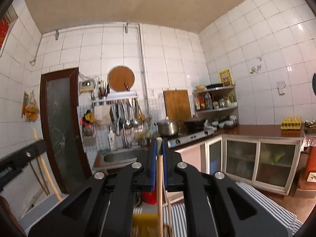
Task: Organize utensils
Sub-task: 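Raise both held chopsticks up over the basket, then open both grippers to drop the chopsticks into the basket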
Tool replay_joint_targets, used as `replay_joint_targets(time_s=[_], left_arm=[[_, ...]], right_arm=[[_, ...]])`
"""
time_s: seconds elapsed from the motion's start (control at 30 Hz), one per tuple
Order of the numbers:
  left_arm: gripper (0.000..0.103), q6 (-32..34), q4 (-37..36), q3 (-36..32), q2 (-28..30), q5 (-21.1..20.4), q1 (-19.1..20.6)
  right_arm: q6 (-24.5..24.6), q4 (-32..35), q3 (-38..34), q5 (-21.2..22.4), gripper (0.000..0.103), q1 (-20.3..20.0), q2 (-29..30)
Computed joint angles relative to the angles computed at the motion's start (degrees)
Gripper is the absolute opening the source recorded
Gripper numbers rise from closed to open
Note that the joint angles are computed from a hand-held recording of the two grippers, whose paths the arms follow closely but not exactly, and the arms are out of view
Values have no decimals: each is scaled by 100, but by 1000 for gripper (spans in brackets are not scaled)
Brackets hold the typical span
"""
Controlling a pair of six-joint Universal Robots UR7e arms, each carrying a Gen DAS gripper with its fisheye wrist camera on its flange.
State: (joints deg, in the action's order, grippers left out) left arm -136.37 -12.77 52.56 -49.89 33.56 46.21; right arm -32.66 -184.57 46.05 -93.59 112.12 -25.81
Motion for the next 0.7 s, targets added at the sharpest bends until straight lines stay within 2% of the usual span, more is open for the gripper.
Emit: replay_joint_targets(time_s=[0.1,0.2,0.3,0.37,0.53,0.67,0.7], left_arm=[[4,-133,405,-771,480,141,237],[4,-380,773,-1178,786,194,438],[4,-576,1131,-1542,1105,183,680],[4,-716,1443,-1824,1282,136,802],[4,-1304,2356,-2488,1686,69,1036],[5,-1309,2322,-2252,1517,-87,1024],[11,-1298,2293,-2157,1443,-120,1000]], right_arm=[[-107,52,-724,49,6,8,480],[-214,300,-1385,37,6,-44,935],[-314,582,-1696,-81,6,-131,1176],[-277,926,-1765,-172,6,-207,1239],[-410,1181,-1624,-400,6,-310,1239],[-539,1309,-1326,-634,8,-323,1073],[-564,1309,-1268,-701,12,-319,1032]])
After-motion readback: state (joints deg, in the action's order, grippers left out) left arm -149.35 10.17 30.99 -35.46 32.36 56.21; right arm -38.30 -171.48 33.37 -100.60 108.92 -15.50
